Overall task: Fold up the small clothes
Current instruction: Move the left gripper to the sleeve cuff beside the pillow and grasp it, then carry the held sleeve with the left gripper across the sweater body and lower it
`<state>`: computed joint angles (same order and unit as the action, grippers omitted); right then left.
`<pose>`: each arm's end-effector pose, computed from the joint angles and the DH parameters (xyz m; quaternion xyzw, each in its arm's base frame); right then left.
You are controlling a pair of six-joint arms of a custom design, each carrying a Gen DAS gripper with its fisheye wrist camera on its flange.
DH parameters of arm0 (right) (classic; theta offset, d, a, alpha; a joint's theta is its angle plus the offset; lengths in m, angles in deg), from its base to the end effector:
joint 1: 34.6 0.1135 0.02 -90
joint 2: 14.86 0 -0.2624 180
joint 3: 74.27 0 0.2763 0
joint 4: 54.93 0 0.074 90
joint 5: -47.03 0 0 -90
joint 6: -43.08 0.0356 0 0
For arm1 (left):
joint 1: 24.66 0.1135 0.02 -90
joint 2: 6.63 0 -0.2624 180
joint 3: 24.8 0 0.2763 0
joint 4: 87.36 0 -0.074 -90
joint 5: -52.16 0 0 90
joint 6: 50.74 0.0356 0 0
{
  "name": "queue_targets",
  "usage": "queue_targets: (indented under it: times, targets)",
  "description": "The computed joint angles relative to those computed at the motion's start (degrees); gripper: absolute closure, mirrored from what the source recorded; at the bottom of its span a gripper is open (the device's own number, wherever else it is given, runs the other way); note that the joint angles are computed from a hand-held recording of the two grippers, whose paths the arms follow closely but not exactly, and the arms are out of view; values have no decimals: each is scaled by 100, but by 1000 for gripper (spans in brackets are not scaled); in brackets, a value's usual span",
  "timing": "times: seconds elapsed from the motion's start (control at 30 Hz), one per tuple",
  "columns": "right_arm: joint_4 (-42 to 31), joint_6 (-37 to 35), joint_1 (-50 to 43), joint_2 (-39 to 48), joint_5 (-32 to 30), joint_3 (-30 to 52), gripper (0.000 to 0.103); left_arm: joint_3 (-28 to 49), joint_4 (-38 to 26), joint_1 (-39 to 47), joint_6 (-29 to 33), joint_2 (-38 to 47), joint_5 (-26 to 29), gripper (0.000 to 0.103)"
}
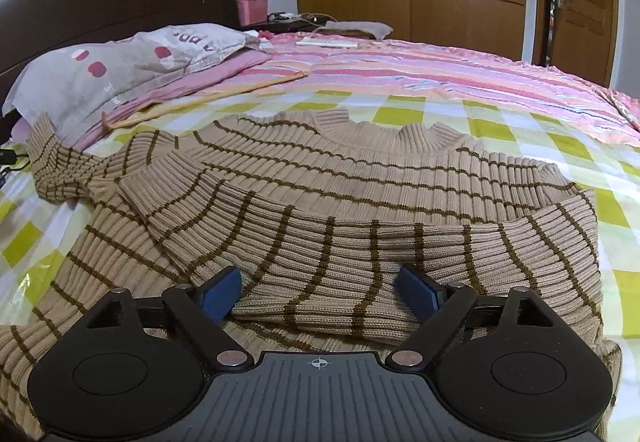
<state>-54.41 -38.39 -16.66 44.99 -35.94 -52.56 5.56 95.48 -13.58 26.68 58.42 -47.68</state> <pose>0.1841 0.0550 0.1030 -0.0465 0.8948 0.0473 0.4414 0.2237 0.0500 0.1366 -0.2193 0.8437 0.0686 0.4851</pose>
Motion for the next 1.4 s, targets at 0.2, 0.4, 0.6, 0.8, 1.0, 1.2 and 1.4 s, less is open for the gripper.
queue_targets:
  times: [0.2, 0.4, 0.6, 0.8, 1.0, 1.2, 1.4]
  targets:
    - [141, 60, 107, 56, 160, -40, 15, 594, 746, 255, 2, 1396, 357, 10]
    - [215, 64, 121, 105, 184, -49, 15, 1016, 866, 170, -156, 2125, 334, 21]
    - [230, 58, 110, 73, 171, -71, 15, 1064, 978, 292, -433, 2217, 774, 55]
    - [231, 53, 107, 78, 169, -69, 15, 987, 1052, 317, -414, 2091, 1115, 83]
    - [224, 81, 124, 23, 181, -88, 16, 636, 926, 301, -364, 1298, 1578, 86]
    - [210, 91, 117, 6, 169, -84, 16, 304, 375, -379, -513, 23, 1899, 87]
    - [55, 108, 114, -21, 176, -6, 18, 195, -43, -2169, -704, -709, 1464, 87]
